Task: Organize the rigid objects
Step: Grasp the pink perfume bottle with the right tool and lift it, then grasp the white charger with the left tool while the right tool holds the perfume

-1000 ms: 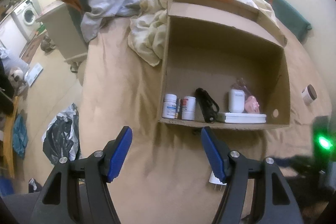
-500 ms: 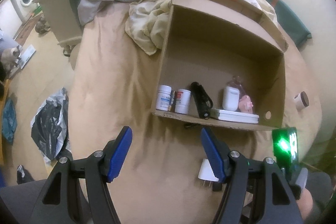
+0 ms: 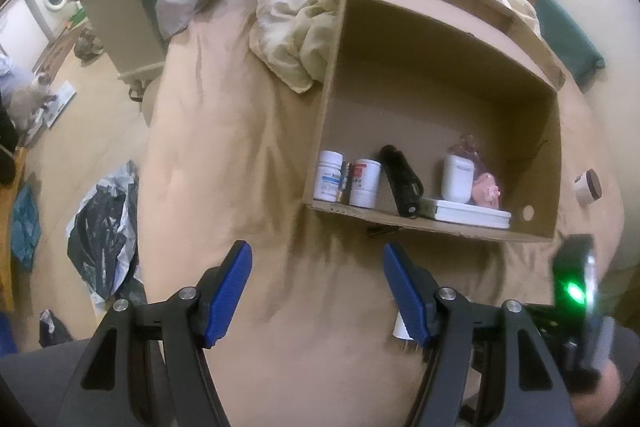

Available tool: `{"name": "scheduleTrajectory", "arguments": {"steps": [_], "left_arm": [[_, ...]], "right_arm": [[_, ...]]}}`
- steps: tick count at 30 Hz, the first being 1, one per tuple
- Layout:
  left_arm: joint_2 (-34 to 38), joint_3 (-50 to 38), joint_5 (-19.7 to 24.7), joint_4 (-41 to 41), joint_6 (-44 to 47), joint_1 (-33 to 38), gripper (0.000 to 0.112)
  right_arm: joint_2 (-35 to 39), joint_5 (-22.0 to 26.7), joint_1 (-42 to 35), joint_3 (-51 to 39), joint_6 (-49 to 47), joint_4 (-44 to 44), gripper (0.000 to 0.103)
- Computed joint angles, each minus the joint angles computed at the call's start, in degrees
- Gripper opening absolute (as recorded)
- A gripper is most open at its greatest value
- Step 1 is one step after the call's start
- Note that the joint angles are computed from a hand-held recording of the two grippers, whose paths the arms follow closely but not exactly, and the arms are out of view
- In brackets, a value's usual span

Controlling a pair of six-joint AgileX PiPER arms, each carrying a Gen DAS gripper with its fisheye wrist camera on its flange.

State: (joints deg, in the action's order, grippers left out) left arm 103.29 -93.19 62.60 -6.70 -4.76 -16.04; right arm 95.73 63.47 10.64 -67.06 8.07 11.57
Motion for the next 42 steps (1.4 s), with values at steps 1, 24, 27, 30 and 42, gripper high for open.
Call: {"name": "scheduleTrajectory", "arguments": {"steps": [1, 24, 27, 30, 42], "left_arm": [[-0.1, 0.2, -0.3, -0.3, 0.1, 0.2, 0.065], [0.7, 2.4, -1.3, -1.5, 3.7, -4.5, 0.088], [2.8, 1.4, 1.4, -0.5, 1.7, -7.5, 0.096], [5.9, 0.8, 4.0, 0.1, -1.1, -10.1, 0.096], [12.5, 2.2, 3.8, -1.6, -7.1, -15.0, 0.075]], "right_arm": [[-0.9, 0.8, 0.0, -0.8, -0.3, -0.3, 0.027], [-13.7, -6.8, -15.4, -0.8, -13.3, 12.2, 0.027], [-14.8, -6.8, -16.3, -0.6, -14.5, 13.3, 0.027], [-15.6, -7.2, -17.0, -0.5, -15.1, 13.8, 0.027], [-15.0, -5.5, -19.7, -2.2, -19.4, 19.6, 0.027]]}}
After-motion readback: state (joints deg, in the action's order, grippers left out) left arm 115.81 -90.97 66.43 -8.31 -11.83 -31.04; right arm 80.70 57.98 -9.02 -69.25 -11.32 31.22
